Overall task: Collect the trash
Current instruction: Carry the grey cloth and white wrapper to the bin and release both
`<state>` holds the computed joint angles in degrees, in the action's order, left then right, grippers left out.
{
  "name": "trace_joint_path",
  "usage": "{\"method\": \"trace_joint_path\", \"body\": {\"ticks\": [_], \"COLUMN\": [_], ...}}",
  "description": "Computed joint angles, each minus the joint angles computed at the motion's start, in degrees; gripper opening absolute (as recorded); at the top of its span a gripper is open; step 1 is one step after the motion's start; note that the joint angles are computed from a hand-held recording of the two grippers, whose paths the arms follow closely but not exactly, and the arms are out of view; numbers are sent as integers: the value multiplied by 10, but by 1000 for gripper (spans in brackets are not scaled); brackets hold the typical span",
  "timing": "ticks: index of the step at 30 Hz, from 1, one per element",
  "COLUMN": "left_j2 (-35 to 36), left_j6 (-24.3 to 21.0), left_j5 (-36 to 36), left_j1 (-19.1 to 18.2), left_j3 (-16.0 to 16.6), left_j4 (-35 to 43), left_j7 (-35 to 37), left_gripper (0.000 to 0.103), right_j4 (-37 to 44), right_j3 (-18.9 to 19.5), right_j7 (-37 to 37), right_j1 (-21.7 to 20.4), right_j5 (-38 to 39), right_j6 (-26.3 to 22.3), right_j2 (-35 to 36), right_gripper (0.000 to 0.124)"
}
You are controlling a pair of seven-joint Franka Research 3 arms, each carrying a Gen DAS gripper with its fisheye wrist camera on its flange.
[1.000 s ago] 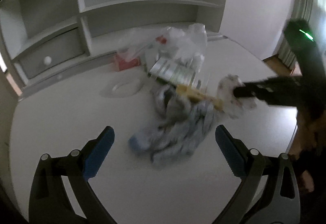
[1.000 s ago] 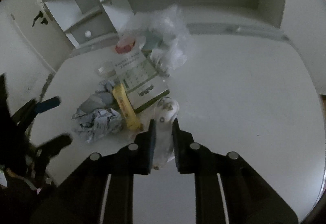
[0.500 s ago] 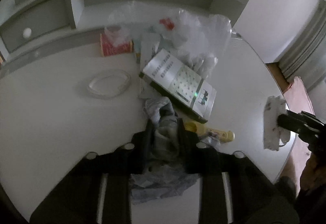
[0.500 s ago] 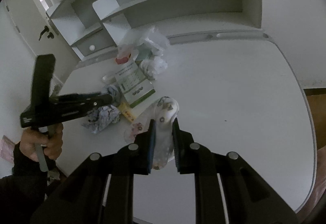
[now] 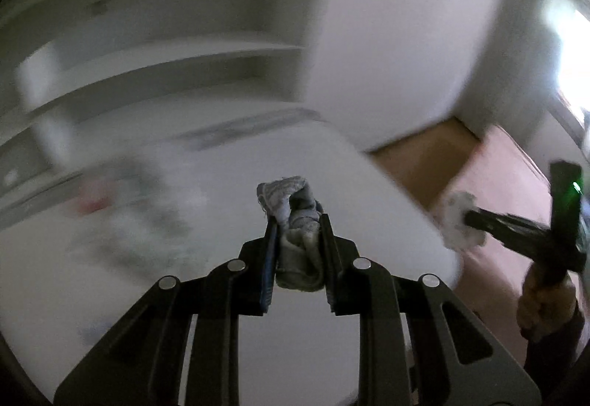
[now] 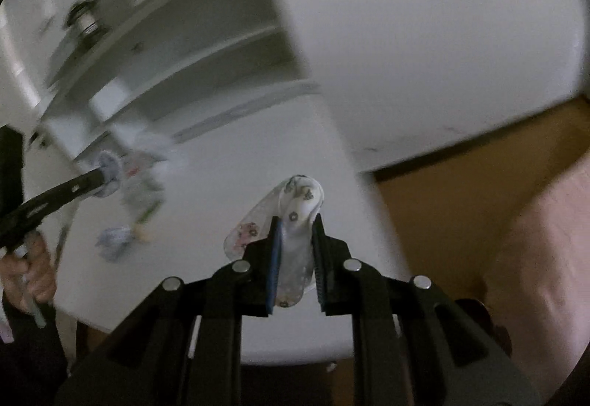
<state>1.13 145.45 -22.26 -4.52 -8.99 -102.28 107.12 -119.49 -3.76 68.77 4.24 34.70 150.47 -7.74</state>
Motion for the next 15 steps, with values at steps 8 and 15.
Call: {"method": "trace_joint_path", "body": {"ticks": [8, 15], "left_j2": [125, 261], "left_j6": [-40, -95], "left_j5": [-43, 47], "left_j1": [-83, -151], "left_j3": [-98, -128], "left_j4": [95, 186], "left_j7": [98, 89], "left_gripper": [21, 21], "right_j4": [-128, -168], "right_j3": [-49, -81], "right_j7": [80, 68], "right_j1": [-98, -144], "right_j5": [-80, -71], "right_j6": [31, 11], "right_j2": [-45, 2], "right_gripper": [17, 17]}}
